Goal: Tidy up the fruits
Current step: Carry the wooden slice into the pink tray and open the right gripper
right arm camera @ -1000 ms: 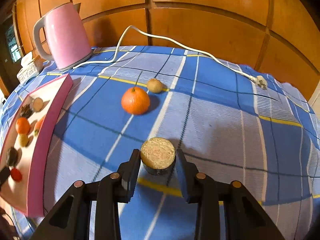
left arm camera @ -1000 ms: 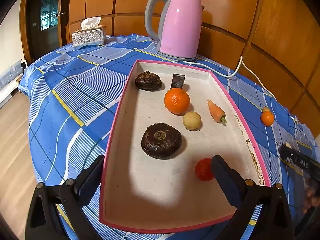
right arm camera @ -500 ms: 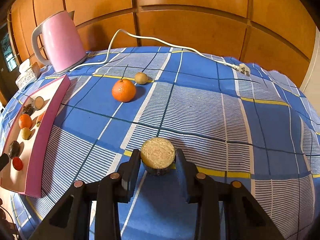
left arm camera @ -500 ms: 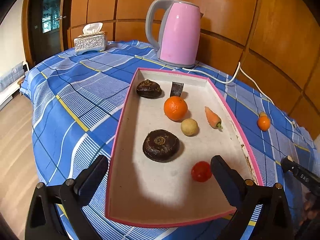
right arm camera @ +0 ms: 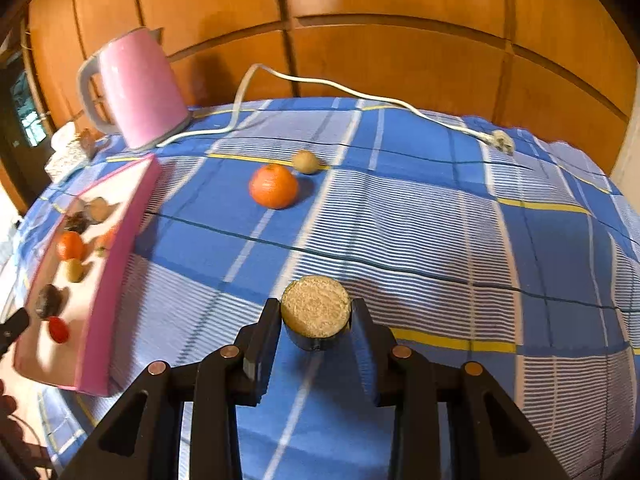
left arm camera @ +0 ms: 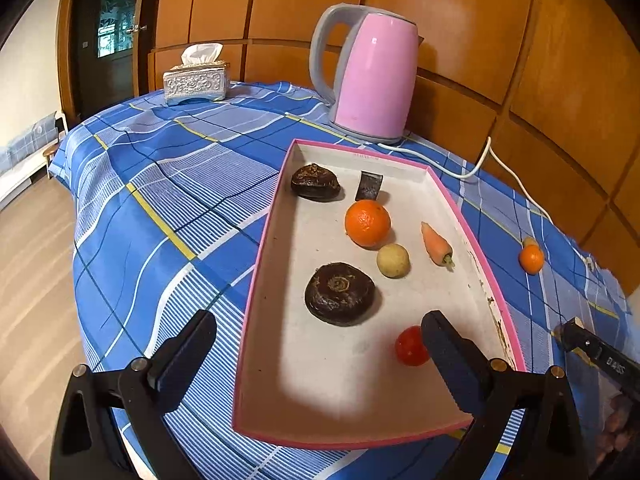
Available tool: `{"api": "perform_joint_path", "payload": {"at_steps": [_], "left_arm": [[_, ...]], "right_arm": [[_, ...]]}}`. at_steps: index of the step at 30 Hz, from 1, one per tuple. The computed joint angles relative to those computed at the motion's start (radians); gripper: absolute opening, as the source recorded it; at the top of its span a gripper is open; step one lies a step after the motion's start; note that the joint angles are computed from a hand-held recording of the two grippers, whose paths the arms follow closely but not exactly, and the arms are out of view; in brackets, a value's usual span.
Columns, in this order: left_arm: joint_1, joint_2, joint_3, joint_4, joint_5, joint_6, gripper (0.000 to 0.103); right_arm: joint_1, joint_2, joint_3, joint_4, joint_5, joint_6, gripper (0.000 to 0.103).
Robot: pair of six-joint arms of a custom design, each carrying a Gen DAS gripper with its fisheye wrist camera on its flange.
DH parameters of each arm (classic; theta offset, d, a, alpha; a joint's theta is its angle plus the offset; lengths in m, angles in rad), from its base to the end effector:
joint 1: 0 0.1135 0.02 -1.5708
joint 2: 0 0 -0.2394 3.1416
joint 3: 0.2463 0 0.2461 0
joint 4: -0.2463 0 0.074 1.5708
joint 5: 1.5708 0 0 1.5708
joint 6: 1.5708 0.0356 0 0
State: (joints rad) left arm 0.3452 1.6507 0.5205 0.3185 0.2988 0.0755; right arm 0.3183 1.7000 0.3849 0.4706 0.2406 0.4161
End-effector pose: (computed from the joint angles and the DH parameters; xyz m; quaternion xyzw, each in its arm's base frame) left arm 0.2572 0.0813 0.0835 -0.0688 0.9176 -0.0587 0.3872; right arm 0.2319 0.0675 0.0540 0.0879 0.9248 0.0219 0.3694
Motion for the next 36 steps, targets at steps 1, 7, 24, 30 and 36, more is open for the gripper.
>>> {"api": "perform_joint_path", "payload": {"at_steps": [1, 7, 24, 30, 36], "left_arm": [[0.003, 0.003, 0.003, -0.003, 0.003, -0.002, 0.103], [0.005, 0.021, 0.023, -0.025, 0.008, -0.001, 0.103], [0.053, 0.081, 0.098, -0.062, 0.015, -0.028, 0.103], [0.073, 0.111, 0.13, -0.062, 0.002, -0.05, 0.103], [0.072, 0.117, 0.13, -0.057, -0.002, -0.047, 0.103]], "right_arm": [[0.013, -0.008, 0.004, -0.007, -0.004, -0.003, 0.035], [0.083, -0.025, 0.034, -0.038, -0.015, -0.012, 0.035], [0.295, 0.015, 0.237, -0.155, -0.089, -0.125, 0.035], [0.323, 0.096, 0.344, -0.192, -0.101, -0.153, 0.035], [0.316, 0.2, 0.474, -0.231, -0.126, -0.169, 0.036]]}}
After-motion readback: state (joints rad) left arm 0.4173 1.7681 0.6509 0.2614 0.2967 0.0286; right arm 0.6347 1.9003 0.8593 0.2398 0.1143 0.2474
